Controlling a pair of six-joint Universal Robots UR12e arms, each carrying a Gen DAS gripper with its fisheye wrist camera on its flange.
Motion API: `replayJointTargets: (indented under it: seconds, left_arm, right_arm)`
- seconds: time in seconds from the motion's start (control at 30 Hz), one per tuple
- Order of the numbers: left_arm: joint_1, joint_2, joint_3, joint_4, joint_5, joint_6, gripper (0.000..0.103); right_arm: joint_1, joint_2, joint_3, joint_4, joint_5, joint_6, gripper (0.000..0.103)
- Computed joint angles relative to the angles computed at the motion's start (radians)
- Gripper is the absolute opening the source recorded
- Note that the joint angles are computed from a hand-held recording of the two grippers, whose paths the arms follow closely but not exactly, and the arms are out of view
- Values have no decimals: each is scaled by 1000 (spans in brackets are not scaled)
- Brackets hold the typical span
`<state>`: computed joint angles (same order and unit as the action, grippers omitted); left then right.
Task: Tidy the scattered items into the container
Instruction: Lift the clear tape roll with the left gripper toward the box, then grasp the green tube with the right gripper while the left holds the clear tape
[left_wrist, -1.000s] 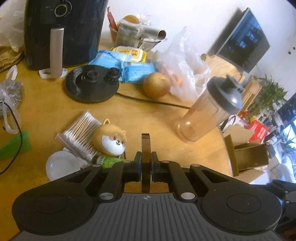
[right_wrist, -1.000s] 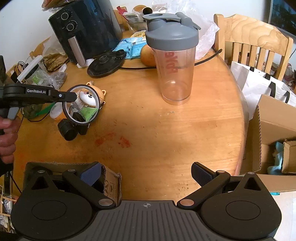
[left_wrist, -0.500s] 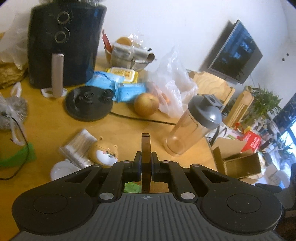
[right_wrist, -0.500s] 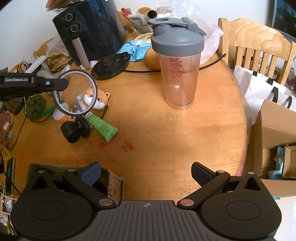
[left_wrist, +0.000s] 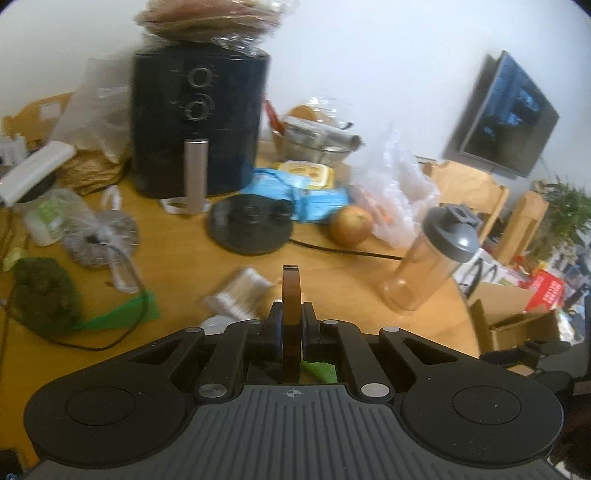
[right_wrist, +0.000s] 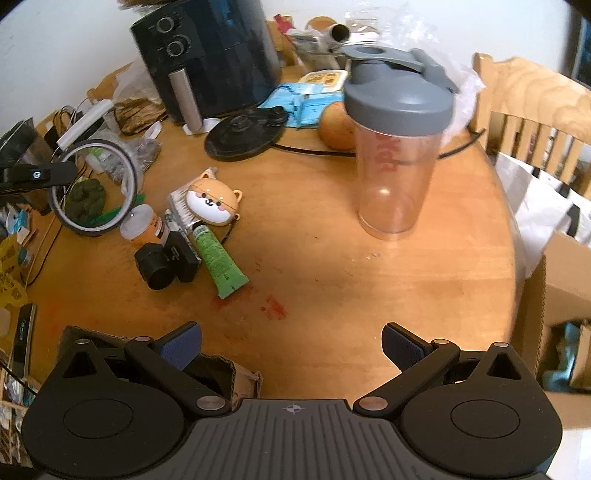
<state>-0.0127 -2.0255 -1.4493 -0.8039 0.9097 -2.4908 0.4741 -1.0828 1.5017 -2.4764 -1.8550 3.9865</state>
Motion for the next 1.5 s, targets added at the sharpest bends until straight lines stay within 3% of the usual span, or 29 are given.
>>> replayJointTargets:
  seconds: [0.37,0.53,0.63,0.97,1.5]
  left_arm:
    - [16,28,-49,114,143,-109,10]
    - [20,34,-61,122,209,-152,10]
    - [25,40,-69,125,232,-162,10]
    - [47,60,-93,118,200,-226,10]
    - [72,63,-101,67,140,-221,10]
  right_arm:
    - [-11,44,-61,0,43,-128,103]
    - [-20,67,-82,-24,65,-192,102]
    - [-26,85,-101,-21,81,-234,97]
    - [-35,150,-174,2,130,-374,87]
    - [-43,257,-309,112,142,-586,52]
